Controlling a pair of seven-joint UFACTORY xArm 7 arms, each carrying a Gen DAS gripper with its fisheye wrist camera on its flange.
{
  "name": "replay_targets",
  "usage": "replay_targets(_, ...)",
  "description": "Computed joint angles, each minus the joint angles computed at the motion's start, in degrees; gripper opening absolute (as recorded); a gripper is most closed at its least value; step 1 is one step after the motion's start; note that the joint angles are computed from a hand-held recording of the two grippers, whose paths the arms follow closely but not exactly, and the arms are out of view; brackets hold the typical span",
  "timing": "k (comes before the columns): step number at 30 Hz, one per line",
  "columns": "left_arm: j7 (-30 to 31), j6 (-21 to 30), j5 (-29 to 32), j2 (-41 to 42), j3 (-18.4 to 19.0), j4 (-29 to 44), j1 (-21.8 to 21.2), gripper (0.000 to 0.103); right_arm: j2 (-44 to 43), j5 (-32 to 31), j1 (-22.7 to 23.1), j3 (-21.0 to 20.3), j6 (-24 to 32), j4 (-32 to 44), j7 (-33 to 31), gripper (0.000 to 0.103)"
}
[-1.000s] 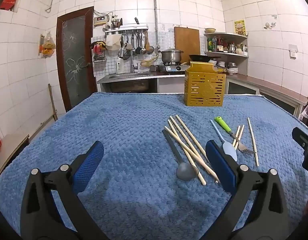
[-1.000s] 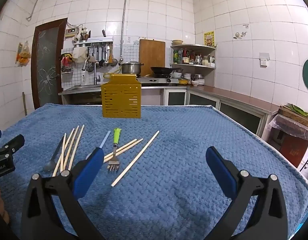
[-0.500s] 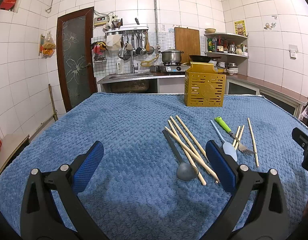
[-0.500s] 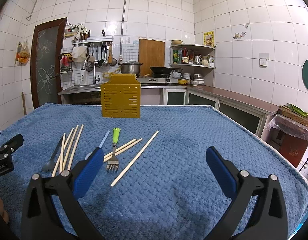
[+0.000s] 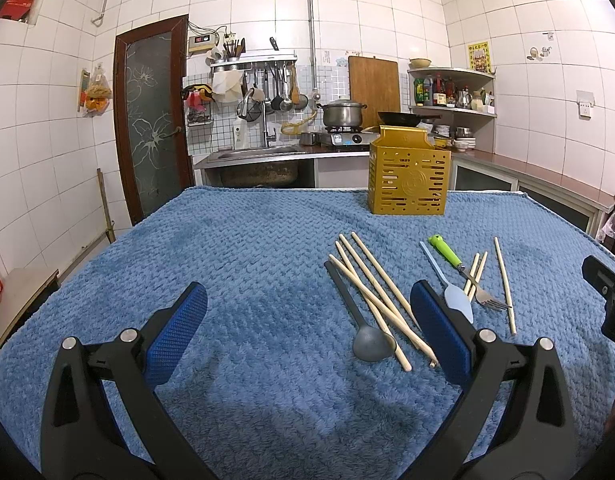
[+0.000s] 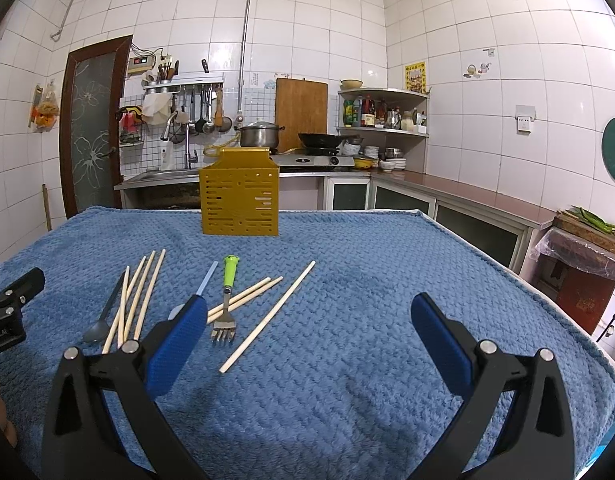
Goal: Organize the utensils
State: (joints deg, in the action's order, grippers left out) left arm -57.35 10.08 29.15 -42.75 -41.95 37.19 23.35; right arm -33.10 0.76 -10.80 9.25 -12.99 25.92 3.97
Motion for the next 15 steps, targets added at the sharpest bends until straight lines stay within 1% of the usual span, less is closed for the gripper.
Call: replay_targets(15,-0.3,0.1,0.3,0.0,0.0,0.0,-0.1,0.098,0.0,0.1,0.3,-0.4,-0.1,-0.1,-0.2,0.099)
